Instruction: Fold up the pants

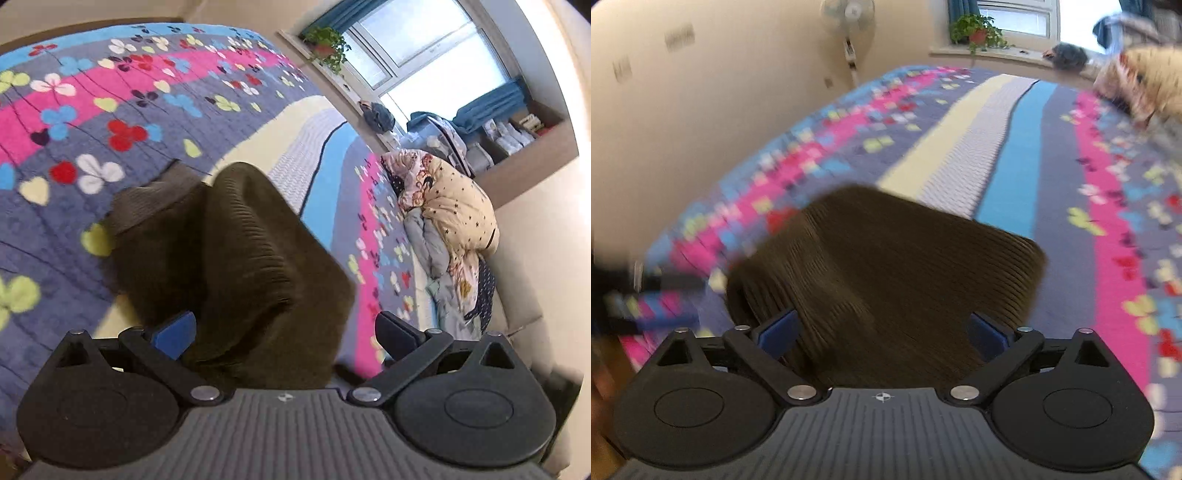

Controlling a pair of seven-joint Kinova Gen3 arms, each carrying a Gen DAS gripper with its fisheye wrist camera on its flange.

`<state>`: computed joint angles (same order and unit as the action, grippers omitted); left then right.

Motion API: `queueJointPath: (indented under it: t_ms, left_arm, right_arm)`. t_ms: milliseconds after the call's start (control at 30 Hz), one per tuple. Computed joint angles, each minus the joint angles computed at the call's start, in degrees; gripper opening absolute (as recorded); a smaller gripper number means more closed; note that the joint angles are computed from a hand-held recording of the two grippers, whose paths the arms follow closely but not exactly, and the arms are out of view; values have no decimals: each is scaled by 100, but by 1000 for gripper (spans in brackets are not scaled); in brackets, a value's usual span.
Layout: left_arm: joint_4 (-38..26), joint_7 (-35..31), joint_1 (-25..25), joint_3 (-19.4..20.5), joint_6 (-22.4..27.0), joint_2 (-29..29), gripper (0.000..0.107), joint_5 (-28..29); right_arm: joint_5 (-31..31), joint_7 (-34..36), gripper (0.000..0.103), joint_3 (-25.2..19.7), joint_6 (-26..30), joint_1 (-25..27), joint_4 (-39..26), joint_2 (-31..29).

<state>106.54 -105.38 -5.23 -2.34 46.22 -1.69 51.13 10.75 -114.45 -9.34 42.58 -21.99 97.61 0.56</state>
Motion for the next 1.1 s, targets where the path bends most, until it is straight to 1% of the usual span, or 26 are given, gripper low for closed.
queueJointPath:
  t_ms: [33,67,133,167,200,233,300,333,433,500,533,567,600,633,700,767,800,833,867,900,967,1000,1033,1100]
  left_arm:
    - [-25,140,59,69,-109,15,103,-19]
    - [-71,337,127,140,-202,12,103,-131]
    - [-214,568,207,192,-150,-36,103,-266]
    - [-245,594,247,193,-98,-82,103,-238]
    - [-262,526,268,166,-58,-97,103,-149]
    - [-244,512,313,174,-40,-192,103,-99]
    - [-240,551,421,181,-11,-400,103,-110]
    - [-238,576,497,193,-23,-512,103,-131]
    - [-292,702,768,246,-79,-790,103,-257]
    - [-437,909,1015,291,-118,-919,103,-504]
    - [-579,1058,1082,406,-128,-948,103,-737]
    - [-743,1134,1043,619,-141,-961,103,-970]
    - [-868,1244,1110,734,-215,-976,103,-1203]
    - [-1002,1344,1283,772,-323,-966,103,-1436]
    - [-1388,1635,1773,647,-326,-803,103,-1888]
    - [-1788,1880,2303,342,-240,-547,103,-2203]
    - [-2034,2018,2485,253,-134,-389,103,-2436]
    - [-2229,2123,2561,246,-64,-248,103,-2669]
    - [-2354,2226,2530,325,-42,-141,103,-2902]
    - [-2433,2341,2393,489,-25,-52,103,-3135]
    - [-2512,2617,1902,959,52,117,103,-3601]
    - [-2491,2806,1760,1084,38,165,103,-3834]
    - [-2428,2984,1709,1104,4,200,103,-4067]
    - [-2329,3255,1695,966,-17,226,103,-4361]
  right_arm:
    - [140,-119,98,-40,99,-25,42,-41]
    - [186,-220,98,25,115,-120,106,-87]
    - [0,-179,98,309,164,-309,199,-198]
    - [-208,-22,98,342,177,-251,228,-262]
    - [-324,55,98,269,181,-106,287,-378]
    - [-346,48,98,89,164,82,308,-426]
    - [-332,9,98,-53,113,236,355,-542]
    - [-400,49,98,-173,85,406,421,-685]
    - [-995,533,98,-466,13,1069,504,-1044]
    - [-1457,928,98,-389,-60,1296,571,-1310]
    - [-1690,1143,98,-201,-105,1279,596,-1456]
    - [-1923,1376,98,64,-171,1200,612,-1582]
    - [-2156,1609,98,329,-189,1131,585,-1686]
    - [-2389,1842,98,595,-186,1074,525,-1768]
    - [-2843,2308,100,1126,-223,937,397,-1862]
    - [-3059,2774,101,1657,-201,677,257,-1877]
    - [-3165,3007,101,1922,-203,496,241,-1866]
    - [-3296,3240,102,2138,-255,380,263,-1857]
    - [-3438,3473,102,2248,-313,369,309,-1836]
    - [-3551,3706,102,2254,-390,465,383,-1804]
    - [-3703,4050,102,2031,-536,837,595,-1717]
    - [-3668,4083,102,1860,-634,1018,736,-1676]
    - [-3539,4022,102,1738,-720,1101,860,-1654]
    - [-3269,3808,102,1334,-891,1387,1129,-1607]
